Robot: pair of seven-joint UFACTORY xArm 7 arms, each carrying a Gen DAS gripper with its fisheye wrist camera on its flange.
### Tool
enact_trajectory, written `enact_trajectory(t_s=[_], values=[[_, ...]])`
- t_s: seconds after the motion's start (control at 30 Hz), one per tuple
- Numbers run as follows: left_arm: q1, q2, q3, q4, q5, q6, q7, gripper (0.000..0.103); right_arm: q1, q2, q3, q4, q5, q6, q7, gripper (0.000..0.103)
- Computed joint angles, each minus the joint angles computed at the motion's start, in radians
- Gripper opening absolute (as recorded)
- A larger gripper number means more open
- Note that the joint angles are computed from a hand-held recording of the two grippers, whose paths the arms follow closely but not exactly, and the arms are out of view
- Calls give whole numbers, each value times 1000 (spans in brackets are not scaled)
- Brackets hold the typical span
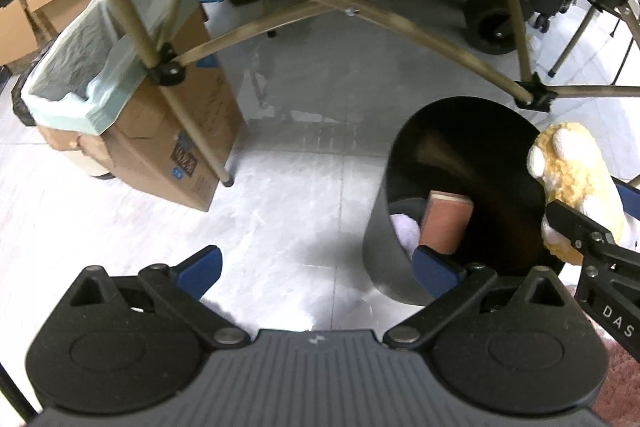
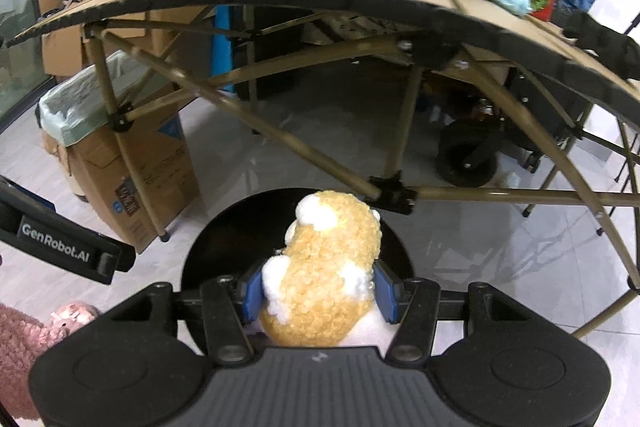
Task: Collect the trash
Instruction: 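Lower the yellow plush into the bin and open the right gripper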
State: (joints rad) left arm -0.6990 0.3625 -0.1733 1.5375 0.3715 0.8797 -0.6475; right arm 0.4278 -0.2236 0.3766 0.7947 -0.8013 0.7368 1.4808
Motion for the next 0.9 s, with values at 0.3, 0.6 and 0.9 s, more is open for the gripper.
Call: enact_trajectory(t_s=[0.3, 0.6, 0.9], values=[[28, -45, 5, -68, 25, 5, -16, 103, 17, 104, -30, 71, -28, -37, -13, 53], [39, -53, -5, -83, 20, -1, -3, 103, 46, 154, -73, 100, -24, -55, -24, 56], [41, -56, -6, -87, 23, 5, -9, 103, 50, 151, -82, 100, 19, -8, 5, 93]])
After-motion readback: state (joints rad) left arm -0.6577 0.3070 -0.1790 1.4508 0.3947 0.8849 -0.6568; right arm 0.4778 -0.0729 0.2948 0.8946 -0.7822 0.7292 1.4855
